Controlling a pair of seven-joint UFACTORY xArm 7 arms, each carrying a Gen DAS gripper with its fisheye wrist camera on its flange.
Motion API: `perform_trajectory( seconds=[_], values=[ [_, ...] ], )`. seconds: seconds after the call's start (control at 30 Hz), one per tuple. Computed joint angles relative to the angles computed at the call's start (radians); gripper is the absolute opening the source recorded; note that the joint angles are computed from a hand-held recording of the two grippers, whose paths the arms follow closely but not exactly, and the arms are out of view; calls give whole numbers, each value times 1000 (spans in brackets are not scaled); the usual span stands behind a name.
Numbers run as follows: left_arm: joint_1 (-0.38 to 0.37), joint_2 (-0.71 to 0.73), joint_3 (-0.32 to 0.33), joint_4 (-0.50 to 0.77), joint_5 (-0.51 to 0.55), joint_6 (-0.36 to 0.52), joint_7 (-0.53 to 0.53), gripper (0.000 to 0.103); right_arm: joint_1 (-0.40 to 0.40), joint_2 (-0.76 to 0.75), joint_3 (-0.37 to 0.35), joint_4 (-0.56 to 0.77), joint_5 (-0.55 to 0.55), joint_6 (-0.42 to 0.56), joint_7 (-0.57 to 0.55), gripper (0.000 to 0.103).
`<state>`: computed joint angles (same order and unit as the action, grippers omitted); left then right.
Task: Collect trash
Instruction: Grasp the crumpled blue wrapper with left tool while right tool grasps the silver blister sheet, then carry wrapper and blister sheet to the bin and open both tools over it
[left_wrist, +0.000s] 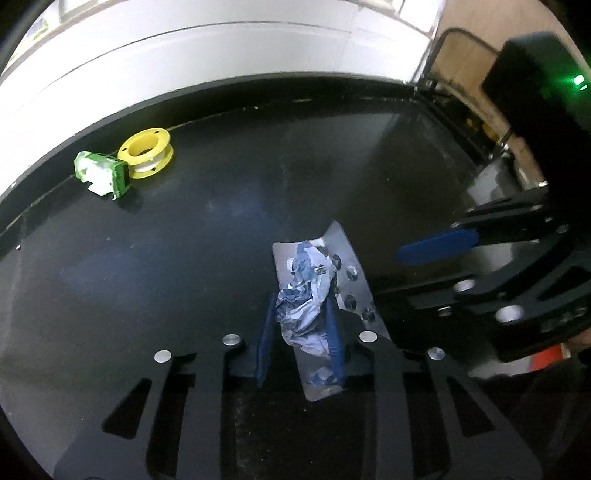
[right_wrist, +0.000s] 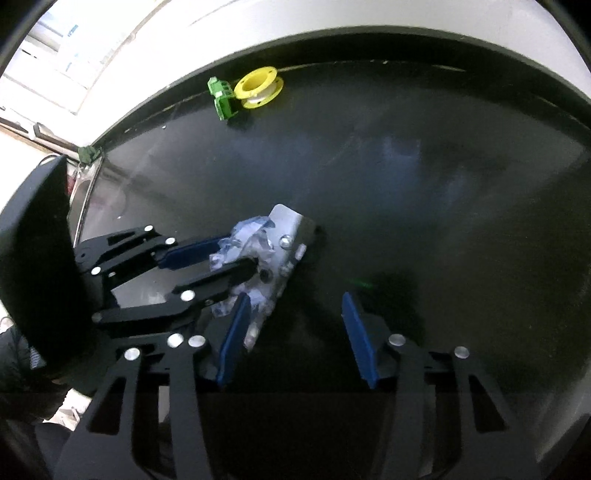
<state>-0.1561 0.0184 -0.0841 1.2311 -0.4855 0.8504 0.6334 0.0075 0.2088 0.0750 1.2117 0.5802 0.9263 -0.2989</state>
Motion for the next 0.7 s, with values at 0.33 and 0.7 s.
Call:
perform_trajectory(
  seconds=[0.33,0.7],
  values=[
    [42,-11,31,1,10,-5,-64,25,33,87,21,94,-96,27,56,9],
    [59,-94,46,-53,87,-27,-180,25,62,-39,19,31,-151,-41,33,5]
  ],
)
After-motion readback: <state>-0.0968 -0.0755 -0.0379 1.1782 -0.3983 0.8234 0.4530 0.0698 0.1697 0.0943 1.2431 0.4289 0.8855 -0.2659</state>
